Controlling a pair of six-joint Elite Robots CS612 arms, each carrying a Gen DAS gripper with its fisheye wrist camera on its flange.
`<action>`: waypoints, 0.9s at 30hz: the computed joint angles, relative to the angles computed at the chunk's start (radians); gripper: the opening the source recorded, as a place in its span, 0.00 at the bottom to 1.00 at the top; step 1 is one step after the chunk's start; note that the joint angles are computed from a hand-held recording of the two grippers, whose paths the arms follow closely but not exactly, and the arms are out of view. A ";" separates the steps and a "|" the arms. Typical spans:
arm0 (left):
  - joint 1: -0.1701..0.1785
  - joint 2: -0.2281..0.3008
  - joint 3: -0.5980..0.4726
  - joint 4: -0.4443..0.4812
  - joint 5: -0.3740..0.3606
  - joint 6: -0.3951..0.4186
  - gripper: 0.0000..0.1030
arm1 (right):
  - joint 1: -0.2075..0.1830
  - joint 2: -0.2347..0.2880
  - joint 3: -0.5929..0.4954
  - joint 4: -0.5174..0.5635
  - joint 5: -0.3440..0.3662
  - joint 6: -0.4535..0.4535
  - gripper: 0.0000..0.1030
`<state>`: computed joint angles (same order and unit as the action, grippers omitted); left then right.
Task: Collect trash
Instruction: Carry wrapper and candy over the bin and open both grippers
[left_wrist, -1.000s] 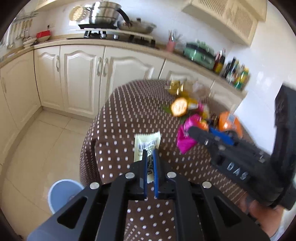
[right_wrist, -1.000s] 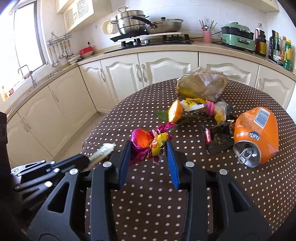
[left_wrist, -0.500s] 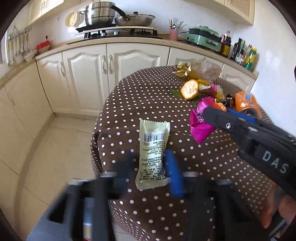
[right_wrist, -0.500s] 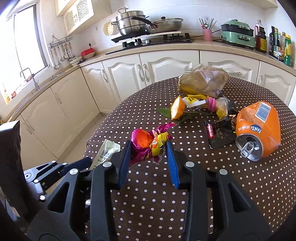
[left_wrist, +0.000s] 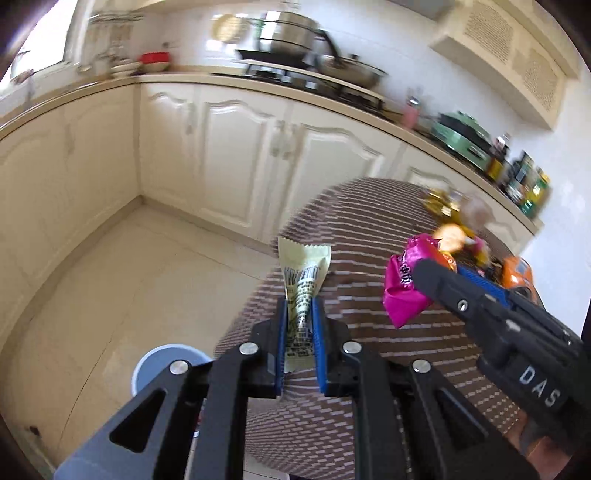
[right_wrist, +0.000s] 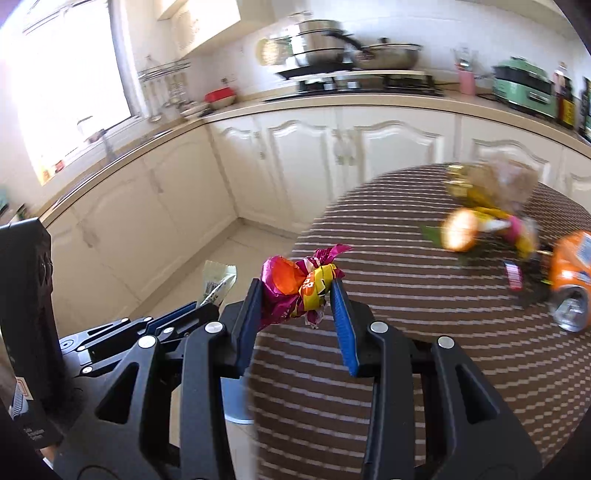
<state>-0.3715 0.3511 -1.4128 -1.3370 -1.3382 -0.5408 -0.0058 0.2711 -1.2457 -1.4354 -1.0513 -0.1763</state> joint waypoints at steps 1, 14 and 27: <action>0.009 0.009 -0.019 0.014 0.007 -0.021 0.12 | 0.012 0.000 0.004 0.001 0.008 -0.012 0.36; 0.138 0.089 -0.128 0.256 -0.020 -0.239 0.13 | 0.141 0.020 0.080 0.056 0.002 -0.142 0.36; 0.201 0.128 -0.085 0.256 -0.162 -0.305 0.39 | 0.184 0.033 0.162 0.045 -0.080 -0.143 0.36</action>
<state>-0.1706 0.4793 -1.4982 -1.0807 -1.4997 -0.8459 0.1782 0.3040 -1.0840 -1.3907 -1.1309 -0.3191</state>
